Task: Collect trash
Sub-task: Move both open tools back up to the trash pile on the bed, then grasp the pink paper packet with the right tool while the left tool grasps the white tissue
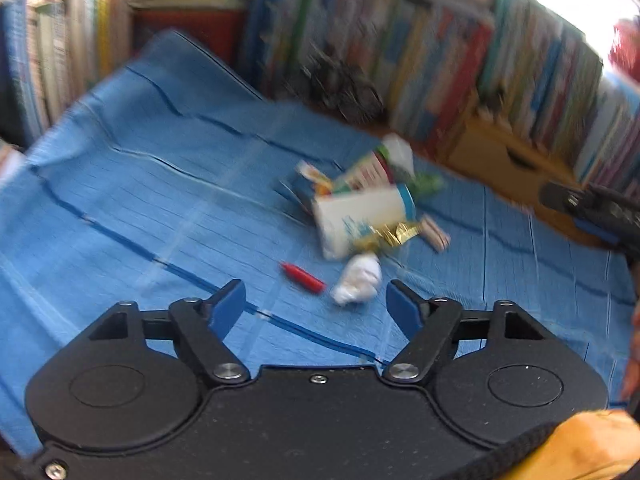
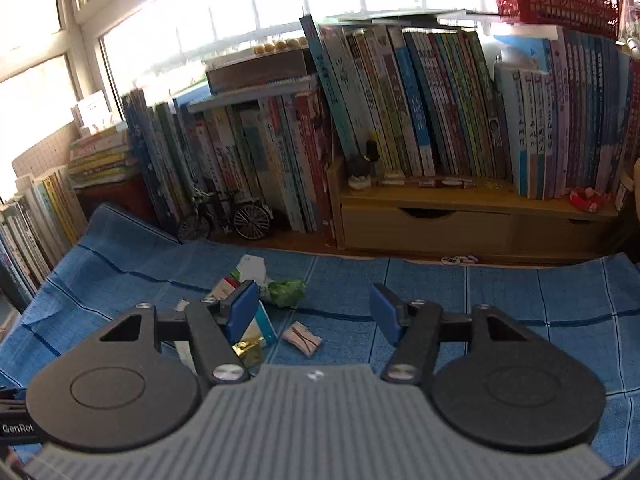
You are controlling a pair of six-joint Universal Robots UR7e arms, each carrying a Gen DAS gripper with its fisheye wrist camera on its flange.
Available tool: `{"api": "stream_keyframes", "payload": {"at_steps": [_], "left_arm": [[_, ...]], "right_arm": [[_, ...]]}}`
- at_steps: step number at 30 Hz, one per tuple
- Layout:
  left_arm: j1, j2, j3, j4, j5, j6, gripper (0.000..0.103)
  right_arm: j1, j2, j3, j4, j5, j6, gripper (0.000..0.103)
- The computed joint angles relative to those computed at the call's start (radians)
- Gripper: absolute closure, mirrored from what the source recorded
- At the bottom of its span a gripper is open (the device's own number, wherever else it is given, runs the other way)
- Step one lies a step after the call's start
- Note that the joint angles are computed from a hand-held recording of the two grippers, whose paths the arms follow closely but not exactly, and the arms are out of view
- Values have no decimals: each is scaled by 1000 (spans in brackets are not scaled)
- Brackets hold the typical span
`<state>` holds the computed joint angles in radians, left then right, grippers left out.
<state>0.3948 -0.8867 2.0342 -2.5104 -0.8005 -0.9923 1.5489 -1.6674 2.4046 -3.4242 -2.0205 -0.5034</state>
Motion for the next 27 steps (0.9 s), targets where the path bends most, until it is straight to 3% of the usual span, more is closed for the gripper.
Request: {"api": "stream_keyframes", "payload": {"at_steps": [9, 12, 16, 23, 25, 27], "left_arm": [[70, 211, -127, -126, 6, 115, 35], [98, 240, -148, -175, -24, 130, 45], [125, 261, -189, -103, -49, 98, 79], [110, 249, -177, -88, -18, 70, 81], [106, 240, -173, -75, -10, 47, 81], [103, 232, -172, -64, -2, 27, 81]], "right_arm": [[-144, 106, -56, 48, 73, -97, 29], [-172, 149, -74, 52, 96, -137, 29], [-194, 209, -98, 59, 110, -189, 29], [-209, 278, -126, 70, 140, -243, 29], [-208, 284, -134, 95, 140, -243, 36], [-204, 291, -136, 90, 138, -252, 59]]}}
